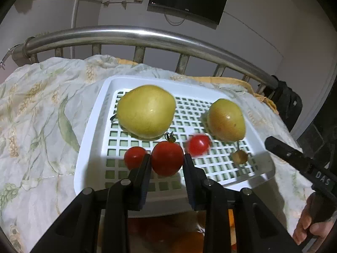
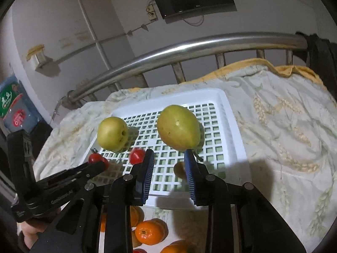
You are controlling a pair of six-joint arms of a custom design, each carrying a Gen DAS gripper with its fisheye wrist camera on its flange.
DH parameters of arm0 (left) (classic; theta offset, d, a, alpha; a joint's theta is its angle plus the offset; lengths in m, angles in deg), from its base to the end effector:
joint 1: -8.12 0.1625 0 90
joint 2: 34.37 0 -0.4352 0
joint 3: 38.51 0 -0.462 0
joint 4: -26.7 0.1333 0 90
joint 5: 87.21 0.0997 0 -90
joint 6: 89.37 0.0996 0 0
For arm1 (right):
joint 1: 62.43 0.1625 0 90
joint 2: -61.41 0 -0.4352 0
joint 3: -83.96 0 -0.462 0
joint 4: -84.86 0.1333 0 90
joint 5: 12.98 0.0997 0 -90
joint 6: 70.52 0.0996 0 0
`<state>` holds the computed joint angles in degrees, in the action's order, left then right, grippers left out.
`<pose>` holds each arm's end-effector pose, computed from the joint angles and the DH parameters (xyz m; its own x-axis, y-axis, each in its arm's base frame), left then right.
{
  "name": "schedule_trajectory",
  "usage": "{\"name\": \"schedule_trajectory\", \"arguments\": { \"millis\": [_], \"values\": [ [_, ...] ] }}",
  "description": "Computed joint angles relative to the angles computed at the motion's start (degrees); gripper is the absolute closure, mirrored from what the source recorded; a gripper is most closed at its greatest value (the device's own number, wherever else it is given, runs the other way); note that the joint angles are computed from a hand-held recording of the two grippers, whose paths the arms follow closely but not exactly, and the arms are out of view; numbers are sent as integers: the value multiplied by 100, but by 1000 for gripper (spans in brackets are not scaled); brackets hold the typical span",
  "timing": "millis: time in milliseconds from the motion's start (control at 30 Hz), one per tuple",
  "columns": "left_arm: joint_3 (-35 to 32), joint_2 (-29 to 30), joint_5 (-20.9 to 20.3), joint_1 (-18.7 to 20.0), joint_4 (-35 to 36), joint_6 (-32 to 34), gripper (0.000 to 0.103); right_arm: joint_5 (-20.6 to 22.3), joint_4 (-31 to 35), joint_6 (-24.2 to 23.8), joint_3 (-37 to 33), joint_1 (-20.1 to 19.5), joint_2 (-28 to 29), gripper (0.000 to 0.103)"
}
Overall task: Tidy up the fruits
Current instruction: 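Carry both tomatoes onto the white tray and release them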
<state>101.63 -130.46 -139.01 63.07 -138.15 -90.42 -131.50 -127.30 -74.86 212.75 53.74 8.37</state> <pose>-0.0768 -0.4489 0.2578 -0.8341 0.1792 -0.5217 0.4781 0.7066 -0.5217 0.3008 -0.4177 0.0743 -0.9154 -0.1238 0.3831 -0.3744 0.6112 -0.6973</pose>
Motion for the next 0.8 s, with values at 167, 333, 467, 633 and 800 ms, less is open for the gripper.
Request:
{"name": "schedule_trajectory", "arguments": {
  "millis": [167,333,467,633,800],
  "values": [
    [-19,200,72,39,34,118,71,-197,293,-32,-120,-27,116,68],
    [-23,373,233,31,-47,277,70,-512,708,-211,-366,0,392,63],
    [-20,377,117,60,-115,361,51,-704,736,-314,-428,29,517,57],
    [149,230,321,-125,-543,504,16,-671,206,-386,-256,83,440,24],
    [226,-349,25,-261,-667,310,5,-584,-268,-314,-19,201,177,20]
  ]
}}
